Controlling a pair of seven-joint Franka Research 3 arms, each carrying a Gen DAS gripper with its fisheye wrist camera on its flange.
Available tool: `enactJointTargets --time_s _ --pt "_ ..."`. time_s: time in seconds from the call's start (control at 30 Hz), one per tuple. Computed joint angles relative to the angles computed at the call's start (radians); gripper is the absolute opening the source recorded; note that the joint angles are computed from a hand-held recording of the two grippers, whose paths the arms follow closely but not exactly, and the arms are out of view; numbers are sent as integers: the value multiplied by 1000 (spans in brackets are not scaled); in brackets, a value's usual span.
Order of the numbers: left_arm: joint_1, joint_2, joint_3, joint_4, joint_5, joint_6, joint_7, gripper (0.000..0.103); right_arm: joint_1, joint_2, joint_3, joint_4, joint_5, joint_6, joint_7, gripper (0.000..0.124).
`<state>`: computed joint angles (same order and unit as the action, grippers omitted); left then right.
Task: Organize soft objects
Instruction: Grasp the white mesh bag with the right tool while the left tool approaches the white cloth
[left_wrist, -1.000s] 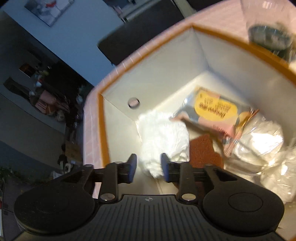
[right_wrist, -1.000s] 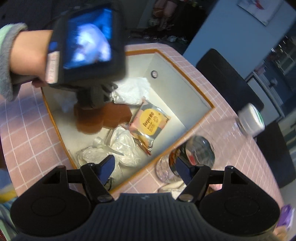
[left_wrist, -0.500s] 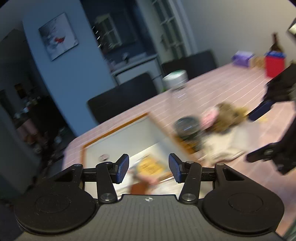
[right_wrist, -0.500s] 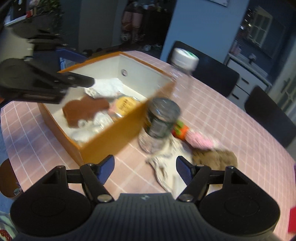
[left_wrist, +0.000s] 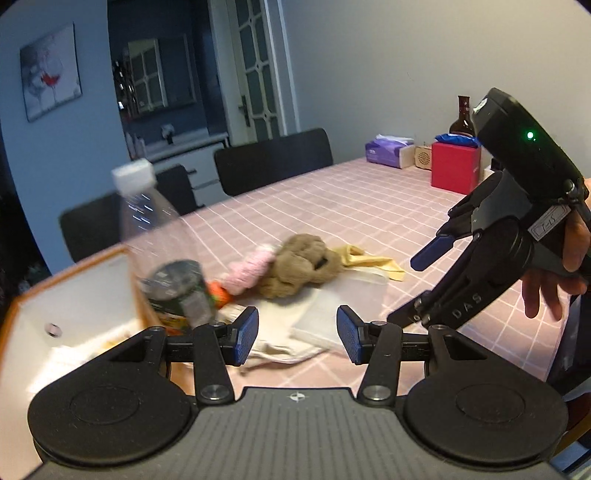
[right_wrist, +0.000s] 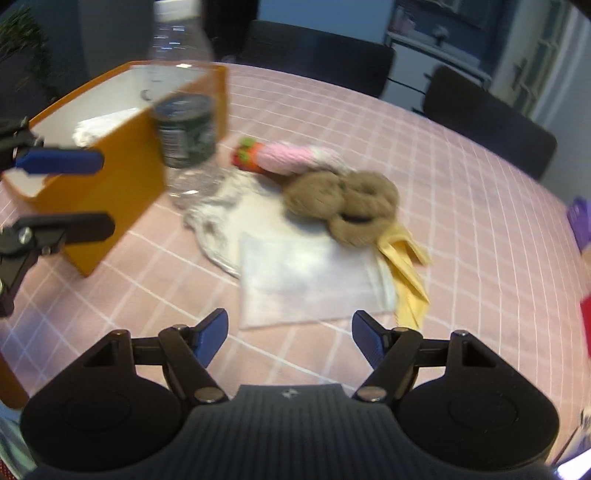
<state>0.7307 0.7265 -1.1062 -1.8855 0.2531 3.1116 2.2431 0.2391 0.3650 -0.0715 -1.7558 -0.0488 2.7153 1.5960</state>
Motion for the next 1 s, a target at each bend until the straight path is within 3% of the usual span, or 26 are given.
enactJointTargets --time_s 0.1,0.23,0.37,0.67,0.8,0.9,1.0 --pt "-53 17 37 23 -9 -8 -11 59 -15 17 -6 3 27 -2 21 73" --pt "-119 43 79 59 -32 -40 -15 74 -13 46 -33 22 17 -21 79 73" --pt "-192 66 136 103 -67 -55 13 79 -4 55 -61 12 -37 -14 127 73" --pt "-334 94 259 195 -132 -87 64 80 -39 81 -25 3 14 69 47 65" --pt "-397 87 321 210 -154 -41 58 80 -35 101 -31 21 31 48 40 65" --pt "-433 87 358 220 -113 -13 58 87 -34 110 -36 28 38 38 39 65" --pt "-494 78 422 245 -86 -28 43 77 -28 115 -43 32 33 26 46 65"
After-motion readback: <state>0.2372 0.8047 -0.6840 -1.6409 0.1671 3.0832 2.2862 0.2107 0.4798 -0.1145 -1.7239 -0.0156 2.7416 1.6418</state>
